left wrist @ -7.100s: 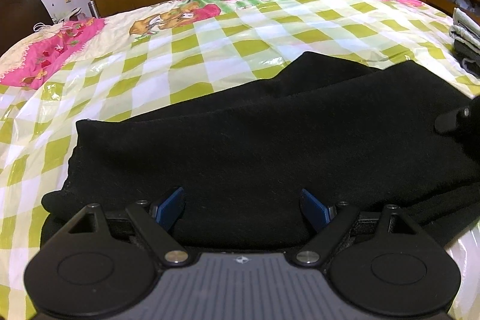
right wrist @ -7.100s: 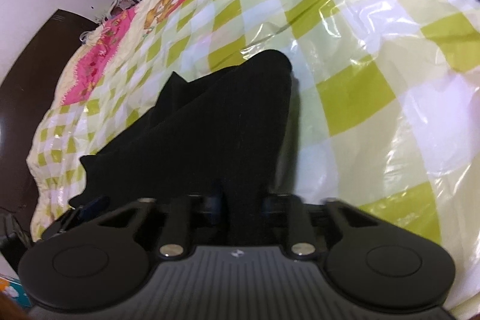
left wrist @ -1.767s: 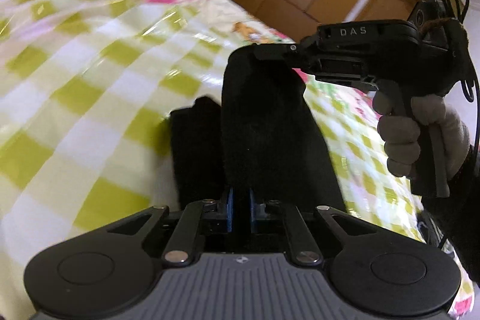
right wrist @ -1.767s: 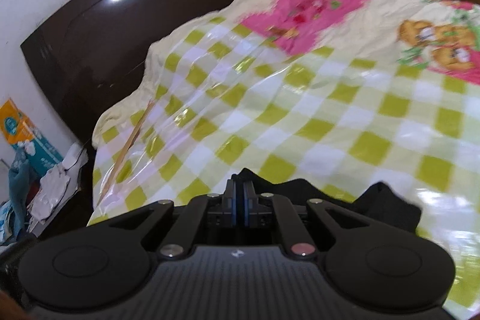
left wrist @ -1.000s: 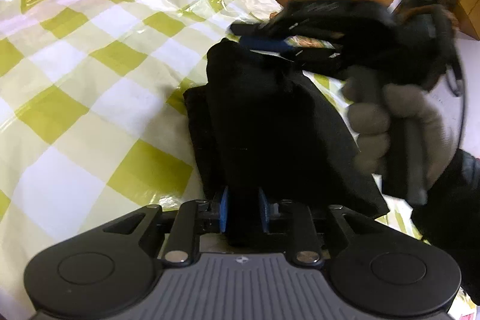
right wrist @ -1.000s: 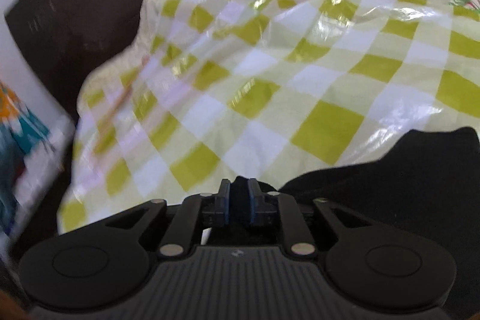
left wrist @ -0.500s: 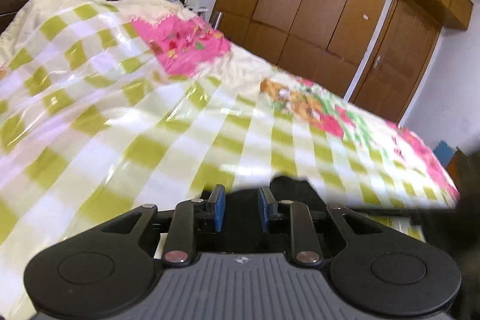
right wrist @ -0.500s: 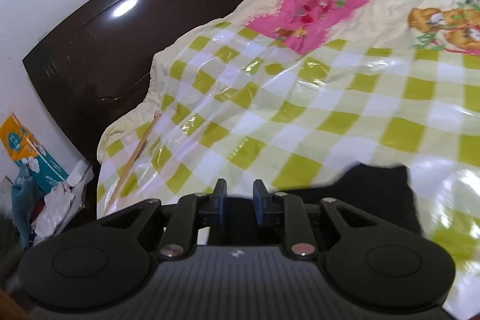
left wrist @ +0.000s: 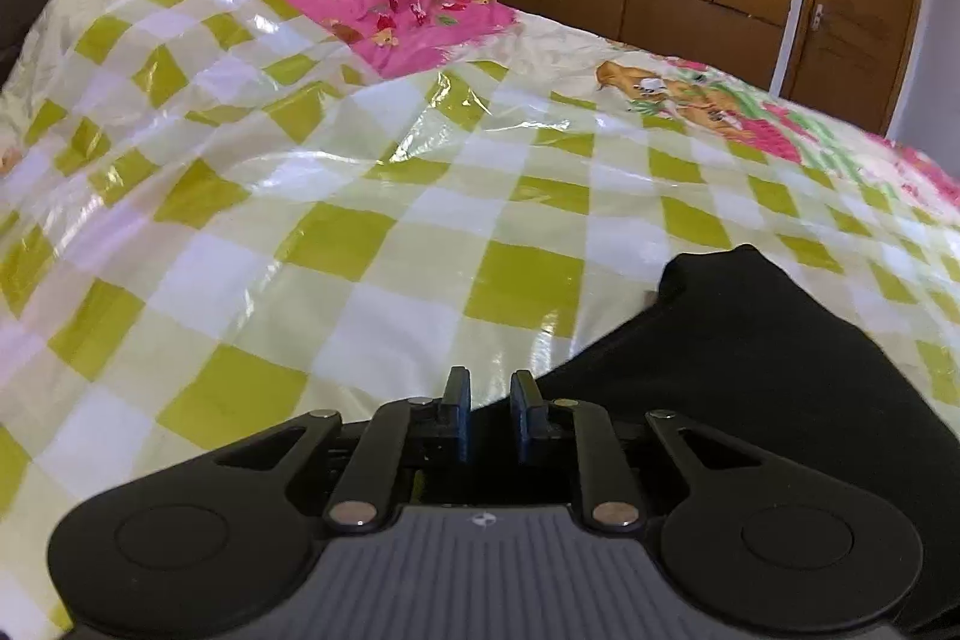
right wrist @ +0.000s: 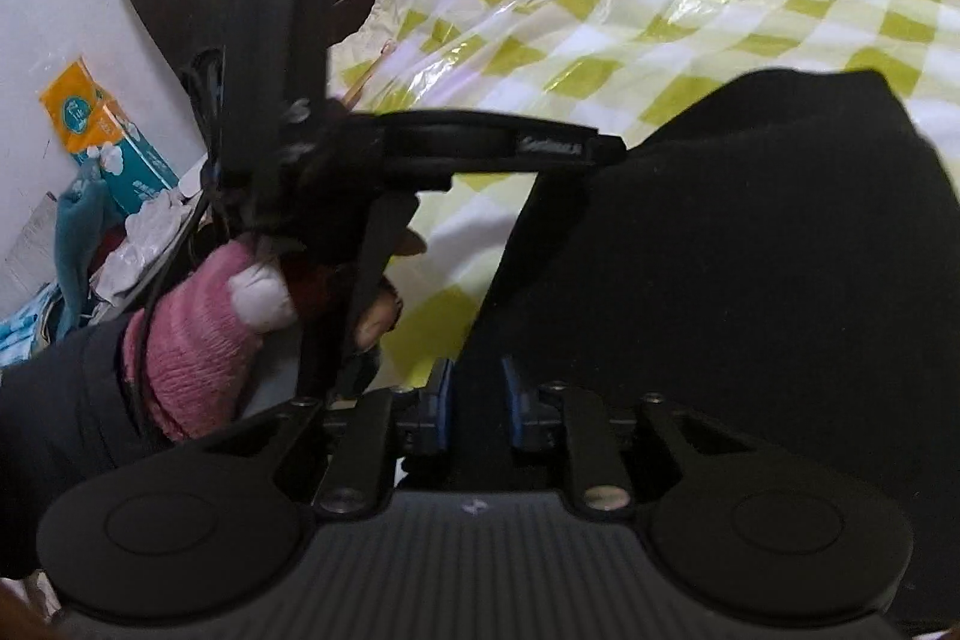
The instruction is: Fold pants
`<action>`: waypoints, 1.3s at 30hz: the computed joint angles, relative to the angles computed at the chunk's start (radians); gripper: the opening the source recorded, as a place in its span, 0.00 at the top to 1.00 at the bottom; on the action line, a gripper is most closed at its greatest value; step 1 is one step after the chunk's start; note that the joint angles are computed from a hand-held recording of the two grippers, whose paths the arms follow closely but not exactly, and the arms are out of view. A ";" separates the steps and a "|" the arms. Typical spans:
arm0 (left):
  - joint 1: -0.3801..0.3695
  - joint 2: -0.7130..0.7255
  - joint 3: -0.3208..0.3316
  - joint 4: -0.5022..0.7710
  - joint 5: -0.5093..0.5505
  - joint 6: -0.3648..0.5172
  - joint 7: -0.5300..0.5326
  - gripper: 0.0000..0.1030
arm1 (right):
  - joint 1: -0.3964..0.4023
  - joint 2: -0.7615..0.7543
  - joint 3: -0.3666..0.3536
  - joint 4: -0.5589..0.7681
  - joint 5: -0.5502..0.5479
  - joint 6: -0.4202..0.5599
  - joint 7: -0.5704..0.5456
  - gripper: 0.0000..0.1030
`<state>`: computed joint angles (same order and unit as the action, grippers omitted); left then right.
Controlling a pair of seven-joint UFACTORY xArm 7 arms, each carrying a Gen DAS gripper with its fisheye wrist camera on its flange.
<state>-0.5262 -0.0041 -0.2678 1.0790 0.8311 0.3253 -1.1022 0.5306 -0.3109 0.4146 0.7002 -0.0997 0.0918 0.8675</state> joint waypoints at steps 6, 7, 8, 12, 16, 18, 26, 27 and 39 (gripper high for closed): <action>0.035 -0.122 -0.016 -0.065 -0.032 -0.047 -0.023 0.67 | -0.049 -0.206 0.016 -0.052 0.013 0.079 0.076 0.83; 0.040 -0.152 -0.019 -0.086 -0.065 -0.056 -0.003 0.67 | -0.090 -0.286 0.033 -0.077 0.003 0.116 0.109 0.82; 0.028 -0.183 -0.010 -0.112 -0.135 -0.073 0.052 0.67 | -0.118 -0.351 0.040 -0.097 -0.006 0.158 0.130 0.79; -0.057 -0.285 0.031 -0.199 -0.359 -0.084 0.254 0.60 | -0.192 -0.514 0.035 -0.157 -0.044 0.342 0.146 0.64; -0.128 -0.295 0.053 -0.243 -0.538 -0.056 0.387 0.53 | -0.148 -0.531 -0.038 -0.249 0.025 0.306 0.164 0.57; -0.129 -0.276 0.044 -0.245 -0.602 -0.018 0.415 0.50 | -0.102 -0.514 -0.081 -0.287 0.065 0.258 0.148 0.53; -0.137 -0.231 0.060 -0.272 -0.864 -0.071 0.595 0.40 | 0.038 -0.495 -0.181 -0.369 0.215 0.125 0.142 0.52; -0.145 -0.220 0.061 -0.270 -0.900 -0.081 0.628 0.40 | 0.056 -0.508 -0.196 -0.379 0.232 0.133 0.141 0.56; -0.183 -0.066 -0.031 -0.110 -1.111 -0.103 0.944 0.38 | 0.058 -0.935 -0.052 -0.391 0.251 0.685 0.408 0.68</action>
